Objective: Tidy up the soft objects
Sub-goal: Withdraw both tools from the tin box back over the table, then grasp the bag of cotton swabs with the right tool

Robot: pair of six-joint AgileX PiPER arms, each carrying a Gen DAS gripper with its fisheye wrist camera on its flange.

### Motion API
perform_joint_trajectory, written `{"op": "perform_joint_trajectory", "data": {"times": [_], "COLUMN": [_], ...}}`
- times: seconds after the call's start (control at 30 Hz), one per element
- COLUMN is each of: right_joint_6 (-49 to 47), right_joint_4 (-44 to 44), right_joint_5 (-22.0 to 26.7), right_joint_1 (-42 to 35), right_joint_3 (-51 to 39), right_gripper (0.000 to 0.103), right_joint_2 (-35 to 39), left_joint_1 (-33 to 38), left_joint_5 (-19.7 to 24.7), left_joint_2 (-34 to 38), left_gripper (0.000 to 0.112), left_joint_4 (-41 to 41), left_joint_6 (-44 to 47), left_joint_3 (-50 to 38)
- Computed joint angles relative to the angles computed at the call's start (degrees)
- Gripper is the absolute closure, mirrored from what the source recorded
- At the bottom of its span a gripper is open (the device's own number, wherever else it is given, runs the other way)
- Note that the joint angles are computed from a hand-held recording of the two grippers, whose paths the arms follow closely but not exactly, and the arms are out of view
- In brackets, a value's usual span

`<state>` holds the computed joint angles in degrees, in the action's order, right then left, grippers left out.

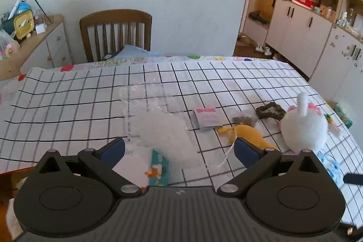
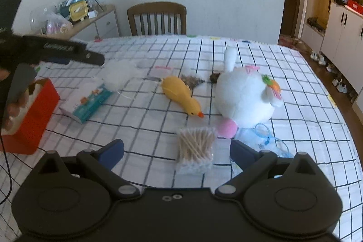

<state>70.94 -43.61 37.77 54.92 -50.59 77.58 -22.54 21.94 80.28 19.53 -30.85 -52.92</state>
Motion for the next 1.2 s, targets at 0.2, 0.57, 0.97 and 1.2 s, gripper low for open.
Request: {"op": "perform_joint_trajectory", "data": {"times": [0.2, 0.57, 0.97, 1.2], "right_joint_6": [-5.44, -10.13, -10.20, -8.22], "right_joint_4": [3.47, 6.41, 6.37, 3.96], "right_joint_5": [-4.06, -8.29, -8.54, -6.59], "right_joint_1": [-4.35, -8.00, -8.58, -7.37], "right_joint_3": [0.89, 0.74, -0.43, -0.91], "right_gripper": [0.005, 0.008, 0.023, 0.042], "right_joint_2": [1.93, 5.98, 9.32, 10.49], "left_joint_1": [-1.38, 1.41, 1.76, 2.65], "left_joint_5": [0.38, 2.40, 2.99, 1.76], "left_joint_2": [8.23, 19.23, 23.02, 22.38], "left_gripper": [0.009, 0.010, 0.055, 0.081], "left_joint_4": [7.88, 3.98, 2.70, 1.90], "left_joint_6": [-9.76, -8.82, -7.90, -6.70], "left_joint_3": [-5.46, -12.93, -15.93, -15.09]}}
